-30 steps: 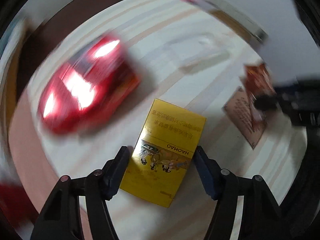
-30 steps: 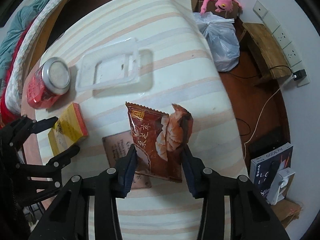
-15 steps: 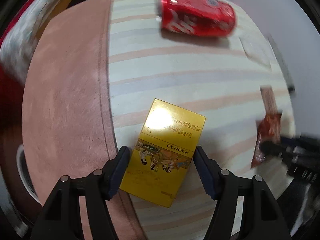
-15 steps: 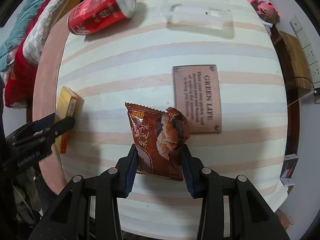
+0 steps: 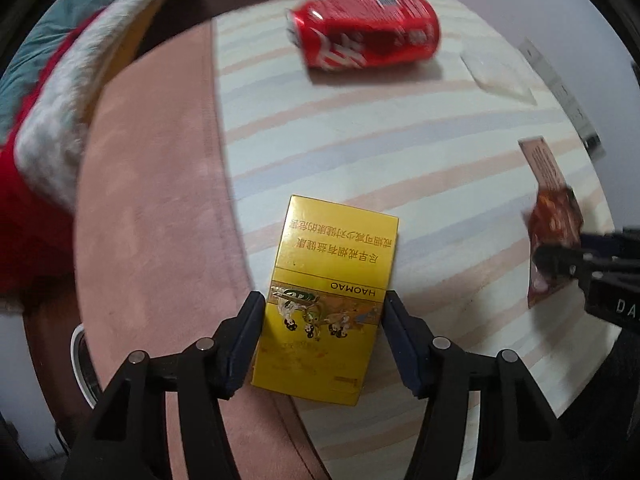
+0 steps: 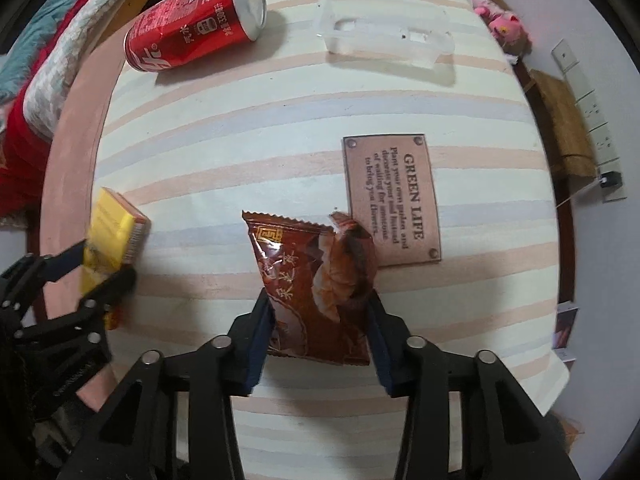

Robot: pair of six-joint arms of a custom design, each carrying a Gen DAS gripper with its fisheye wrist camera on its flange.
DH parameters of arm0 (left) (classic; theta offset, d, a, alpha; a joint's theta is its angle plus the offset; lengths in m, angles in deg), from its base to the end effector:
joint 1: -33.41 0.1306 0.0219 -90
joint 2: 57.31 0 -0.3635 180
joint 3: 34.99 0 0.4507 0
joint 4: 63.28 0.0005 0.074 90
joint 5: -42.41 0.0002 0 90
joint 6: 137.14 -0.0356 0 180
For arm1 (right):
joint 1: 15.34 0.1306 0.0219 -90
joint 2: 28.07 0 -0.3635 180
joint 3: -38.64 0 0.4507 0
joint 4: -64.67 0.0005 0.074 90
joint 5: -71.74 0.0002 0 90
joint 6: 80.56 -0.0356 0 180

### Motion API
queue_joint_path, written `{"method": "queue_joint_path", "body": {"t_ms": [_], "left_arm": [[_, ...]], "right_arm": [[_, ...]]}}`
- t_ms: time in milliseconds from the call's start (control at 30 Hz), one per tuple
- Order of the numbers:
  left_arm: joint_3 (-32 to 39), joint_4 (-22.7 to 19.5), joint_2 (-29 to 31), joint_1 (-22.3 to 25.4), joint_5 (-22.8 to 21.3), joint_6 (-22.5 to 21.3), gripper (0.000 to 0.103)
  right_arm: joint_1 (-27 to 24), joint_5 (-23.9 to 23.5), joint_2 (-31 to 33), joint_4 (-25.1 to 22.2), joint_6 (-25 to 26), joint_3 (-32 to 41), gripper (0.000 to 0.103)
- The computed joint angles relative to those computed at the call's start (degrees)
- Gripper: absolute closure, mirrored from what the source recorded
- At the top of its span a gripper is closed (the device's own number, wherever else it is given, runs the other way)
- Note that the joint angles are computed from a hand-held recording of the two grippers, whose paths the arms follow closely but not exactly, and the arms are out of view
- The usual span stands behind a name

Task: Collect trash
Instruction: 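Grasp the yellow HAOMAO box with the left tool while the right tool grasps the brown snack bag, then carry the yellow box and brown snack bag over the trash bin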

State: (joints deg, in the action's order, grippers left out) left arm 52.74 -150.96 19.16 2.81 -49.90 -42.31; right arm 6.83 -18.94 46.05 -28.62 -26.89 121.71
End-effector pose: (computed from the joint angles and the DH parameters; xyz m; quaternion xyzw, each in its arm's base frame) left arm 0.3486 -0.2051 0.4655 0.2191 0.9683 -0.0169 0.1187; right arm 0.3503 0.1427 0.4413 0.1228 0.9912 0.0293 0.0402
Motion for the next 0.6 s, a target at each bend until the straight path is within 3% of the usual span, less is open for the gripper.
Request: {"method": "queue_joint_path", "body": {"t_ms": [133, 300, 400, 600], "left_arm": [[-1.2, 1.3, -4.9, -2.5, -2.8, 7.0, 0.047], [1.5, 0.6, -10.3, 1.1, -3.5, 7.2, 0.047], [4.3, 1.9, -10.7, 11.6, 1.1, 0.4, 0.047], [9.0, 2.4, -13.1, 26.0, 7.3, -5.6, 0.048]], "right_arm": [[1.9, 0.1, -1.6, -0.2, -2.5, 0.0, 0.064], [6.8, 1.1, -2.3, 0.8, -5.7, 2.4, 0.065], [9.9, 1.3, -1.9, 1.5, -6.9, 5.0, 0.065], [16.9, 2.2, 3.7, 2.7, -7.2, 15.6, 0.065]]}}
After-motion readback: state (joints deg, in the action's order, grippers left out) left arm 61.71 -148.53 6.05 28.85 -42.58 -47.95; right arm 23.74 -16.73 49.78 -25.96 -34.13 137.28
